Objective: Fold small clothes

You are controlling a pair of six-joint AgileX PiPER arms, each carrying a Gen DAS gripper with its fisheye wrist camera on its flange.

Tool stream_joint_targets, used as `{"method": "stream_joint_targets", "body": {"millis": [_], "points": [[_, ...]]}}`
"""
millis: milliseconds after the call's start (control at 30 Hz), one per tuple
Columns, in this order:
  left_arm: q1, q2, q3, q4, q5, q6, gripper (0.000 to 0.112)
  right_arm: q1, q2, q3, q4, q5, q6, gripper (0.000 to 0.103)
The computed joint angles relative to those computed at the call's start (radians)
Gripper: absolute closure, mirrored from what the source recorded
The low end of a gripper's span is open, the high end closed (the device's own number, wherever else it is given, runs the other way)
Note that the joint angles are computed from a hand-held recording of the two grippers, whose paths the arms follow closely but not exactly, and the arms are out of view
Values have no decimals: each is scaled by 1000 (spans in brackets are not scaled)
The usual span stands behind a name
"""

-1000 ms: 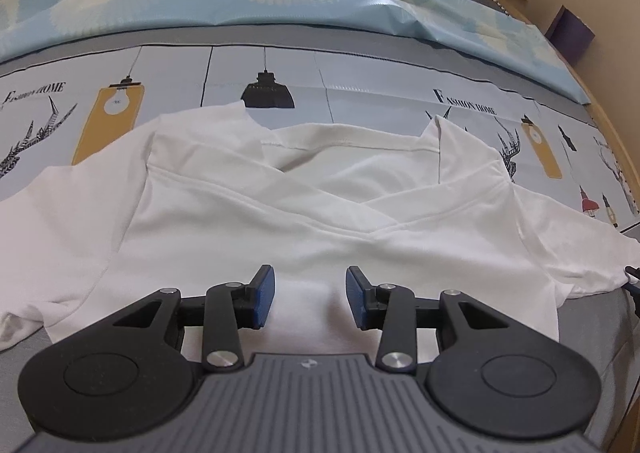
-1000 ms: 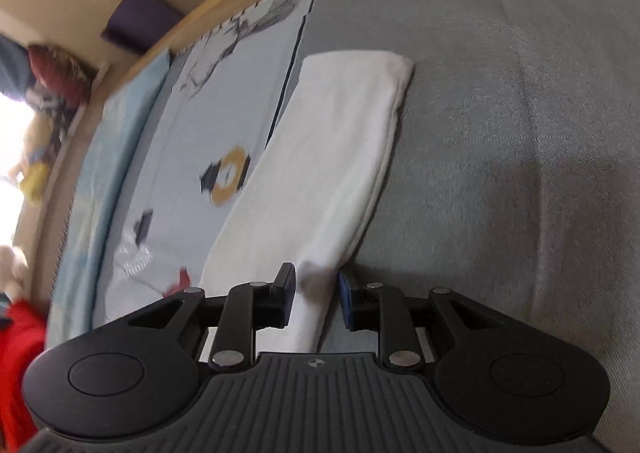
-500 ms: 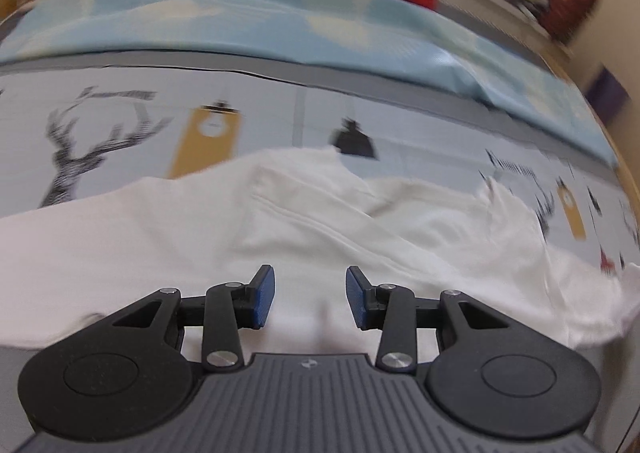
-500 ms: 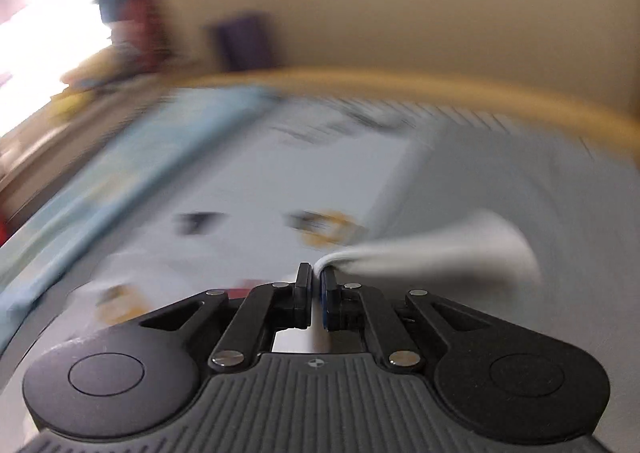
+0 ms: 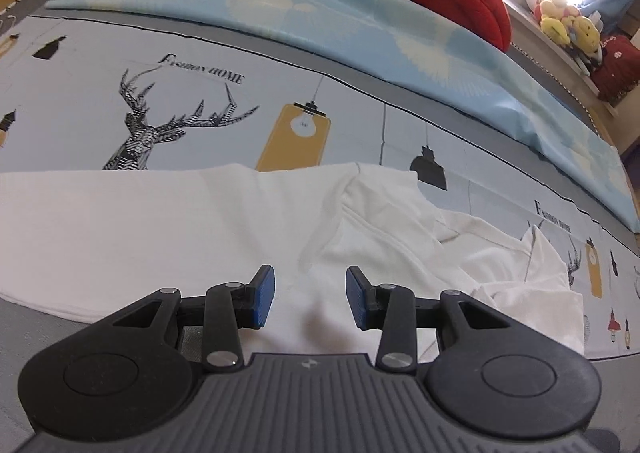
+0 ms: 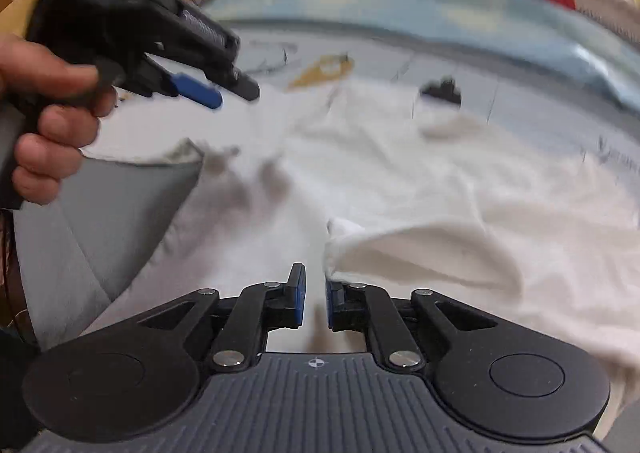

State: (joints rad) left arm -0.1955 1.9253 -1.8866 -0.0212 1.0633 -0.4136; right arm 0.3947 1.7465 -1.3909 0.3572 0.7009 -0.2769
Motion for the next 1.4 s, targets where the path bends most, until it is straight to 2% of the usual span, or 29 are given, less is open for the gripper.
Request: {"method": "stream_joint_targets", "body": {"millis": [67,167,367,400,500,567,633,700,767,867,1067,1267,1333,1400], "points": [[-1,-1,11,-25,-11,28,69,-20,-2,-12,-5,1,52,90],[-6,5,17,-109,-13,130,69,-77,-27,-16,-25,-43,156,85],[-51,17,37,-299,-18,372,69,-264,-60,20,79,-139,333,82],[-63,21,37,-321,-14,401,67,-274,-56,25,33,-158,403,82],[-118,41,25,-311,2,438,42,-286,-49,16,-153,-146,624,82],[-157,48,26,-278,2,454,42,-281,-27,-15,-283,-80,756,75],[-175,46,37,-279,-6,483,42,-274,10,-52,-378,2,823,59],[-187,39,48,-314,-14,535,42,-280,51,-74,-411,69,842,58],[-193,48,40,-349,-7,588,42,-313,67,-71,-359,109,821,58],[-217,61,33,-371,5,640,42,-353,85,-58,-279,113,797,58],[-263,96,9,-355,60,714,43,-353,65,-39,-270,113,793,58],[-297,137,-3,-310,84,706,44,-356,73,-43,-269,108,804,58],[-327,153,2,-245,76,684,46,-349,71,-42,-281,104,815,58],[-357,142,36,-183,32,684,53,-343,66,-43,-290,103,821,57]]}}
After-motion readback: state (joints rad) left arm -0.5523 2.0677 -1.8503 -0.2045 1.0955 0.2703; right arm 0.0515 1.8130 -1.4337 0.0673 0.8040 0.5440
